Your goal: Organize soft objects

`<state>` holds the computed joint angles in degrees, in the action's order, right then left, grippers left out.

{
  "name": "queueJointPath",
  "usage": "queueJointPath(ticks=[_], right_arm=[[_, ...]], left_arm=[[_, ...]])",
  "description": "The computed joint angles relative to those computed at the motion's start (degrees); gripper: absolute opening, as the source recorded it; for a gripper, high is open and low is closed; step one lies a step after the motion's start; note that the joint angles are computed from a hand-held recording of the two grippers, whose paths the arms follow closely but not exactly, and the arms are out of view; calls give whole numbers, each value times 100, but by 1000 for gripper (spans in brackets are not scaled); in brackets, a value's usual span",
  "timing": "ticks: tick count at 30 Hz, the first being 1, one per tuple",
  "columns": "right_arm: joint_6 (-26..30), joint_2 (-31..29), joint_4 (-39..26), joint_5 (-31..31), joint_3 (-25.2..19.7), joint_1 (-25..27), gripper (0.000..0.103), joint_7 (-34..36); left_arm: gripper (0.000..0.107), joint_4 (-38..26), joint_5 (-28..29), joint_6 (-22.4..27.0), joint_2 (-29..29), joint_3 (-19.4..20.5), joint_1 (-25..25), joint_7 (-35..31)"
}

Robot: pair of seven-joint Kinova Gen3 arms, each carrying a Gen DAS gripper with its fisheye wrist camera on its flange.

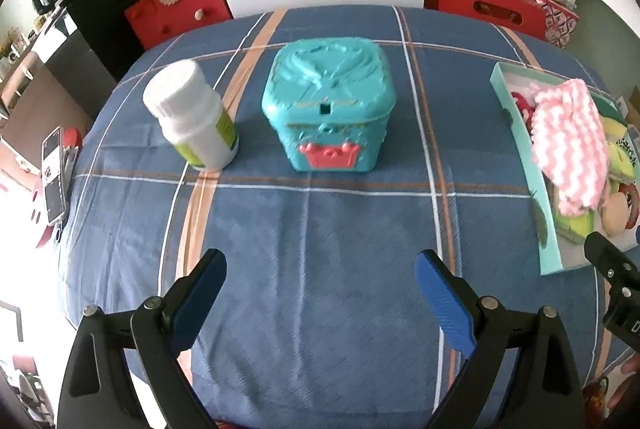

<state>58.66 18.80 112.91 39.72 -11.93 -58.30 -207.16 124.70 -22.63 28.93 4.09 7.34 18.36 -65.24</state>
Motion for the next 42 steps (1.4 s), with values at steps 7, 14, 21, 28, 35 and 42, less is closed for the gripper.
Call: queueJointPath(ticks=[7, 14, 21, 28, 35, 42], right_arm=[[78, 178, -180, -91, -9, -121, 103, 128], [50, 200, -199, -126, 50, -123, 103, 214], [-7, 238, -208, -128, 80, -118, 103, 289], [-32, 292, -225, -178, 115, -100, 103, 354], [-66, 292, -199, -195, 141, -101, 103, 340], [-128, 255, -112, -184, 152, -90, 103, 239]], left_arm=[[95, 107, 158, -5, -85, -10, -113, -194], [95, 77, 418, 30, -35, -34, -246, -432], [95, -13, 620, 92, 126, -61, -289, -654], [95, -177, 1122, 193, 353, -121, -419, -1176], [95, -296, 1102, 291, 502, -164, -331, -1236], [95, -402, 778, 311, 668, -226, -59, -884]])
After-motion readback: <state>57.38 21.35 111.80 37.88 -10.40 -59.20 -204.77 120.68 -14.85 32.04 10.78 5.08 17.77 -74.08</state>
